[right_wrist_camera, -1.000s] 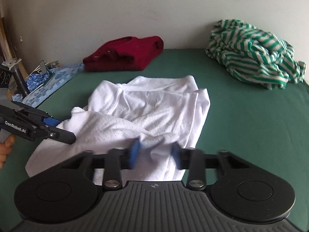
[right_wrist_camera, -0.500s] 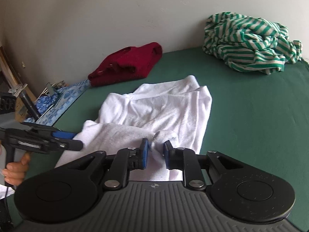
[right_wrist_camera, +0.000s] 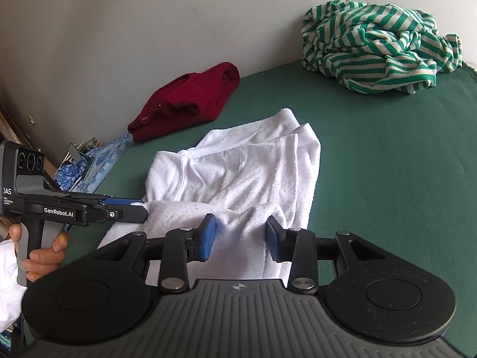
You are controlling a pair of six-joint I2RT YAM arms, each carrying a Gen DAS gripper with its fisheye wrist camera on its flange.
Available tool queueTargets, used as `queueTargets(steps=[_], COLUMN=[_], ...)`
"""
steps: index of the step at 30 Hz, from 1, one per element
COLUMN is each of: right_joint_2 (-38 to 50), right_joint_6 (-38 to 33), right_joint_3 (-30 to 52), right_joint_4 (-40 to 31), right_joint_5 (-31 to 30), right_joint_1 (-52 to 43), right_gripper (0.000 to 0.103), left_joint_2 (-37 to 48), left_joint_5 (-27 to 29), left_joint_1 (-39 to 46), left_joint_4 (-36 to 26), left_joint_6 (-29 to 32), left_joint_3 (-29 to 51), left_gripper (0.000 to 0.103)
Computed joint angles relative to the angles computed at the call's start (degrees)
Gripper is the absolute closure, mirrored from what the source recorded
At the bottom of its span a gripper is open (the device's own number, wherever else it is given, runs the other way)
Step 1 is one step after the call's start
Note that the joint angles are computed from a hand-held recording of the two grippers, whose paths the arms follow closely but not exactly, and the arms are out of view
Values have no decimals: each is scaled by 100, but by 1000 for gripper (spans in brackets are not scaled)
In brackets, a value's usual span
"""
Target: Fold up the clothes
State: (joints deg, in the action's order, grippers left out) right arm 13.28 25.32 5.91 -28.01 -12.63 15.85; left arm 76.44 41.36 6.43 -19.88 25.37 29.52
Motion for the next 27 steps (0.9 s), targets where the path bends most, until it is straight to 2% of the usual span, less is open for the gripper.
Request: queueTargets(steps=[3,4,5,6,7,8,9,10,15,19,22,23,24,27], right_joint_2=[75,165,262,321,339,358,357,298,140,-72,38,187,407,383], right_joint_6=[85,92,71,45,27,8,0,15,20,117,166,175,161,196], right_joint_3=[-88,-110,-117,-108,-83,-58,-31,-3,137,199,262,275,285,312], right_joint_4=[192,286,368,415,404,393,368,298,60,-106,-102,-38,54,-93], right_joint_5=[-54,-10,89,179,194,209,207,198,327,288,565,608,462,324], right_joint_1=[-46,6,104,178,183,187,185,193,315,282,501,520,377,211], right_gripper=[63,63,64,71,75,84,91,92,93,93,92,88,87,91], left_joint_2=[107,100,79,6,-113,-160,-201,-290,-668,-756,-765,-743,-721,-843], left_joint_5=[71,27,-31,-117,-185,-134,-74,-17,-44,194,-208,-324,-433,-359], left_joint_1=[64,3,-75,-168,-239,-225,-205,-169,-174,45,-239,-328,-413,-330], left_joint_4=[-25,-22,39,136,251,240,219,200,112,-177,23,120,215,174], left_joint_6=[71,69,48,-13,-92,-125,-153,-201,-192,-198,-415,-469,-517,-572], left_joint_3=[37,28,-11,-78,-168,-186,-197,-227,-322,-208,-254,-292,-330,-411], left_gripper=[44,49,59,63,72,83,85,88,91,91,91,91,91,91])
